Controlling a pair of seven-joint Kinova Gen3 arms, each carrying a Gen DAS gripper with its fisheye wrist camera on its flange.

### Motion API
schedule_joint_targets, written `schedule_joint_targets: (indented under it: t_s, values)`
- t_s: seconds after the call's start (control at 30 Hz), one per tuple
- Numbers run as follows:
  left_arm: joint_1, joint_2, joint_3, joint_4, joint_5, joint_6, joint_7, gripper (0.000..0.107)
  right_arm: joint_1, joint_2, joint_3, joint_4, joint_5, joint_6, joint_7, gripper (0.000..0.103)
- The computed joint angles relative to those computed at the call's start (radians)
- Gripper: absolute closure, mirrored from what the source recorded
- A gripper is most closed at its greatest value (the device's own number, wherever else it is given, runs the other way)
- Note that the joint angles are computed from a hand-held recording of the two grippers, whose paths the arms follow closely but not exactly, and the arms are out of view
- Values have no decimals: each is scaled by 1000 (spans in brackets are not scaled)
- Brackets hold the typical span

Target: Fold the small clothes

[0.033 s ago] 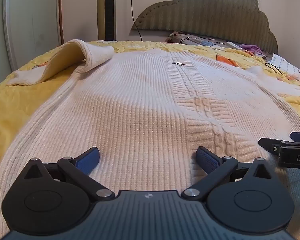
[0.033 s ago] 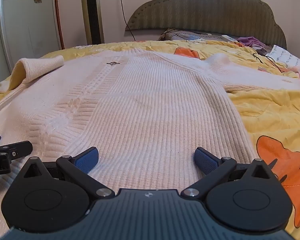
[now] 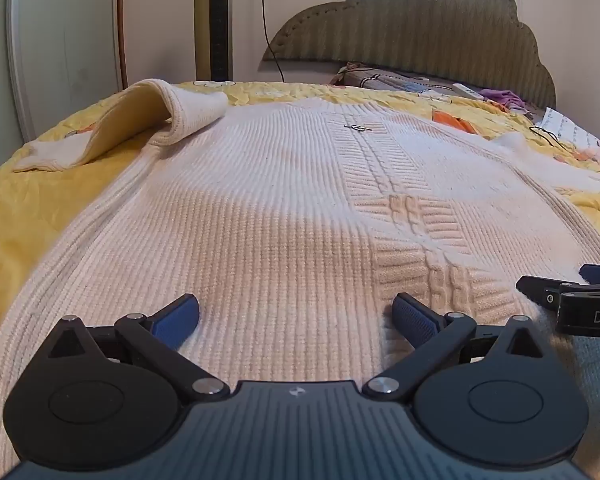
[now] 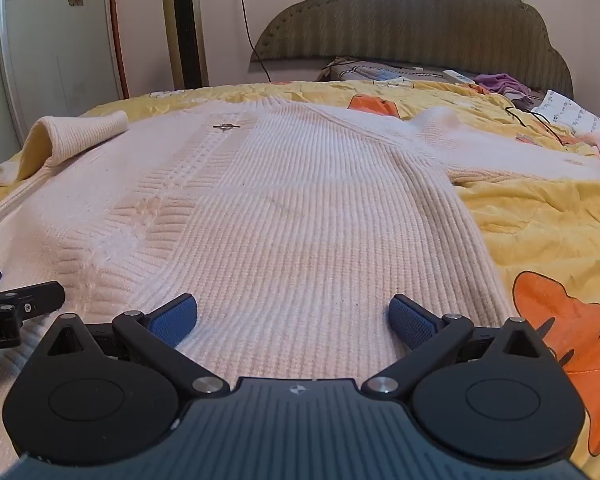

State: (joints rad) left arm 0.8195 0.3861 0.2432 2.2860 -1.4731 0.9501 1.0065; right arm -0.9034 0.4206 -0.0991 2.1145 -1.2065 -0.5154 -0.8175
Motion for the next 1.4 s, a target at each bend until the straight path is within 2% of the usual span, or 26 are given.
schedule_joint_targets:
  t_s: [0.07, 0.23, 1.4]
  values:
    - [-1, 1, 0, -2, 2, 0, -4, 4, -6, -2, 7, -8, -39, 8, 43, 1]
    - [0, 1, -1, -1, -1, 2, -1, 4, 8, 0, -14, -1, -16, -7, 20, 1]
    - [-1, 3, 2, 1, -8, 6, 9, 4, 1, -4, -5, 7, 8, -7, -11, 1]
